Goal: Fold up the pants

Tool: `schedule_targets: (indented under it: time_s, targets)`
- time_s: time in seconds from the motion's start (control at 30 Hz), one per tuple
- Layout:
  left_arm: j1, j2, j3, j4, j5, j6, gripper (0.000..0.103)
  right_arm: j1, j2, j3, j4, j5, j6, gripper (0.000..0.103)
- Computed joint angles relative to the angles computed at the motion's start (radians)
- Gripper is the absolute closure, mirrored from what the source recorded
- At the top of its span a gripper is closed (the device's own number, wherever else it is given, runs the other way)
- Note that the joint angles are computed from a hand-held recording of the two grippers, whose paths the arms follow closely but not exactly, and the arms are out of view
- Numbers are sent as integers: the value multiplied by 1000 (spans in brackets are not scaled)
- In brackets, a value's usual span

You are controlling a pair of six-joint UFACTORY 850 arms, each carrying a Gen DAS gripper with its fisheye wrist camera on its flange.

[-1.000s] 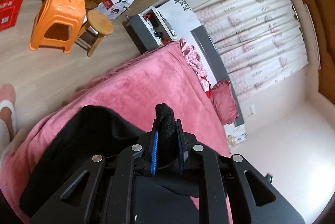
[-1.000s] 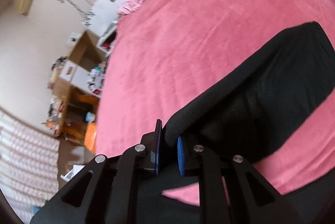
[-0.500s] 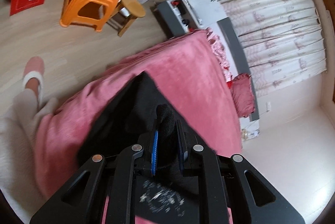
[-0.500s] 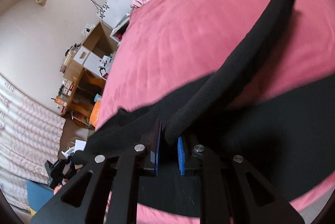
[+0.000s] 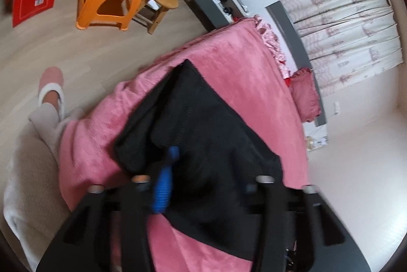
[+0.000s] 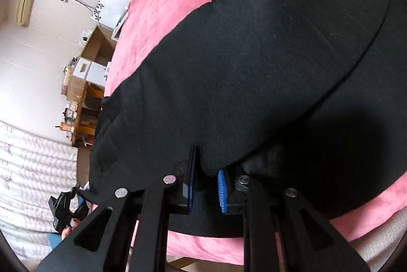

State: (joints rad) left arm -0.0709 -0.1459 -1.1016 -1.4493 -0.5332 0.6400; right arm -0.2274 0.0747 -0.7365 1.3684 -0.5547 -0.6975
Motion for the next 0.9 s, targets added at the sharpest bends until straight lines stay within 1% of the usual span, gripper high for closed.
schedule_targets:
  time_s: [0.03,0.1,0.17,0.2,0.27,0.3,0.33,0.37,0.4,0.43,0.47,0.5,0.53,0.6,0.67,0.73,0.8,0.87,0.9]
  targets:
    - [-3,3,1,-6,2,5,41,-10,0,2,28,-10,-27,77]
    - [-14,9,-5,52,24,-21,41,-21,8,9,61,-2,-52,68]
    - [-23,4,-18,116,34,-58,41,-55,14,19,114,-2,-76,67]
    - [-30,1,-27,175,42,-99,41,-72,15,22,134,-2,-83,67]
    - [-41,-4,-39,244,54,-147,41,-93,23,32,154,23,-85,67]
    - [-49,-8,-49,305,65,-185,46,-113,20,31,166,34,-88,66]
    - [-59,-13,-61,383,80,-244,58,-126,18,30,181,37,-96,66]
    - [-65,-19,-68,444,89,-290,66,-139,12,27,188,41,-102,66]
    - [-70,-30,-84,517,88,-344,84,-153,-3,15,175,47,-96,68]
    - [-70,-41,-96,549,78,-369,88,-160,-14,4,158,53,-87,73]
    - [-67,-49,-105,554,70,-371,89,-165,-29,-13,127,61,-65,78]
    - [-65,-62,-123,570,62,-382,91,-167,-44,-35,82,71,-33,85]
    - [-64,-73,-143,597,59,-404,93,-165,-52,-52,52,75,-8,88]
    - [-56,-92,-185,604,58,-410,94,-165,-56,-88,-14,75,37,90]
    - [-46,-103,-223,590,66,-393,95,-154,-25,-101,-13,84,22,91]
    - [-25,-108,-260,502,61,-310,95,-154,40,-81,35,90,-42,93]
    - [-16,-110,-280,488,59,-277,95,-156,91,-59,75,79,-89,94]
    - [-7,-99,-271,497,65,-246,95,-173,160,-12,31,74,-101,94]
    - [-6,-96,-262,514,66,-251,95,-162,190,12,-34,95,-68,94]
